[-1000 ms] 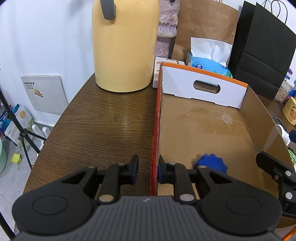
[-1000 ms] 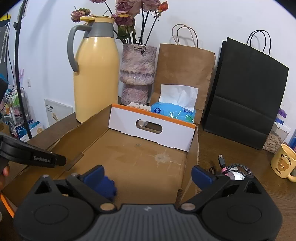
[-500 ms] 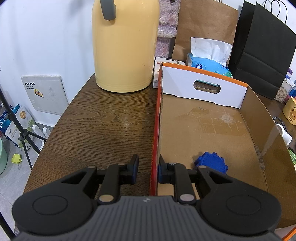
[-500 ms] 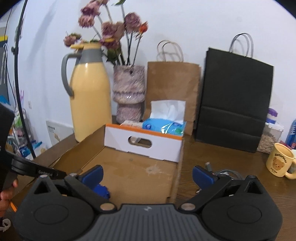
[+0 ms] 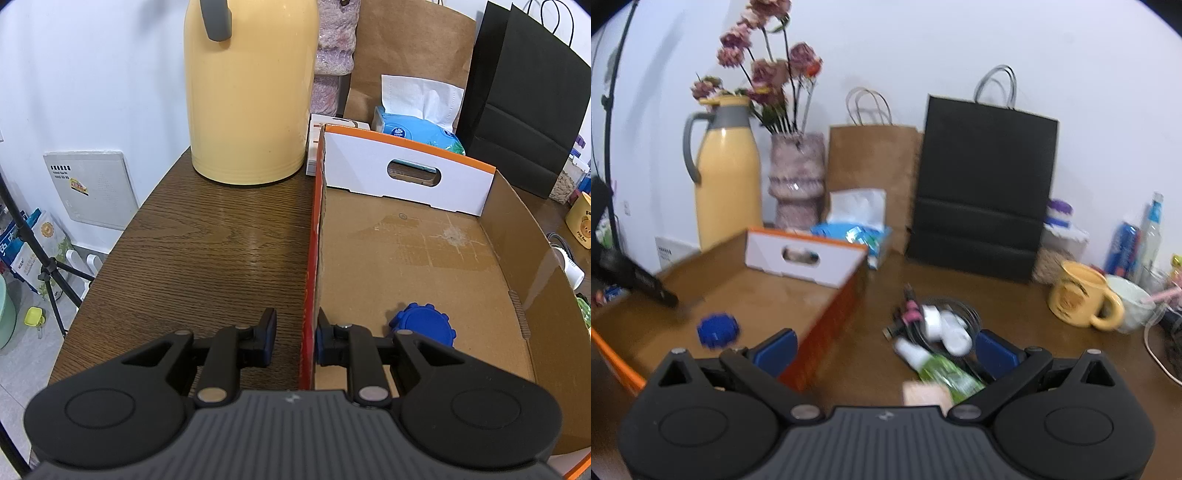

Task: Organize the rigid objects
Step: 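Move the right gripper to the clear tape roll and grasp it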

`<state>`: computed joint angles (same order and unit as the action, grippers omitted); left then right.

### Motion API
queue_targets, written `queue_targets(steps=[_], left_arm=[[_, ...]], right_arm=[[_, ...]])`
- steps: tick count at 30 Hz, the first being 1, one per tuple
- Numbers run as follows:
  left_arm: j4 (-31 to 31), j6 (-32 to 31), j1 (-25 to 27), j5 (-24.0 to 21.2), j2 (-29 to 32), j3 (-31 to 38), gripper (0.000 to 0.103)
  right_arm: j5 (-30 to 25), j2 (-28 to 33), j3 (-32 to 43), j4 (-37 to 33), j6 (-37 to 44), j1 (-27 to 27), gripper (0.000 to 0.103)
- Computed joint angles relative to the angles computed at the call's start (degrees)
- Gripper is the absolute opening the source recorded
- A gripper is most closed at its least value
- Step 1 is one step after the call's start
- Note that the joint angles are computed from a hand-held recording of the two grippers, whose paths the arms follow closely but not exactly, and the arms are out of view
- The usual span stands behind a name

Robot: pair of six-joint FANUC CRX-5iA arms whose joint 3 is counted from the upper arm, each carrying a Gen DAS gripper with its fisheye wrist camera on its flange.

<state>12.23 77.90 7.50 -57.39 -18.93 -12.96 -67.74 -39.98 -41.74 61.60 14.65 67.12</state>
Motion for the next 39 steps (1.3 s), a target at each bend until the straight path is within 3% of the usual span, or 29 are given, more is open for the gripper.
queue_targets(steps=[6,19,28,34,39], left_arm=[[0.0,0.1,0.0,0.0,0.0,0.0,0.021],[-0.2,0.1,-0.1,0.0,0.0,0.1,0.021],[-0.5,0.2,-0.2,0.1,0.0,0.1,0.021],[-0.9,0.3,-0.3,0.3,0.2,0.1,0.021],[-1.0,0.4,-0.4,0.3,0.2,0.1,0.021]], right_arm=[[-9.0,-3.5,-1.9,-1.7,-2.7,6.7,0.103],[-20.5,-9.3,-4.9,-4.1,-8.1,17.0,0.103],[-29.3,-16.7,-6.1,-4.5,-4.6,25.9,0.101],[-35.6,-19.0,-6.6,-5.2,-4.8,27.5,0.101],[-31.4,-20.5,-7.5,-8.1,-3.8,23.5,0.097]])
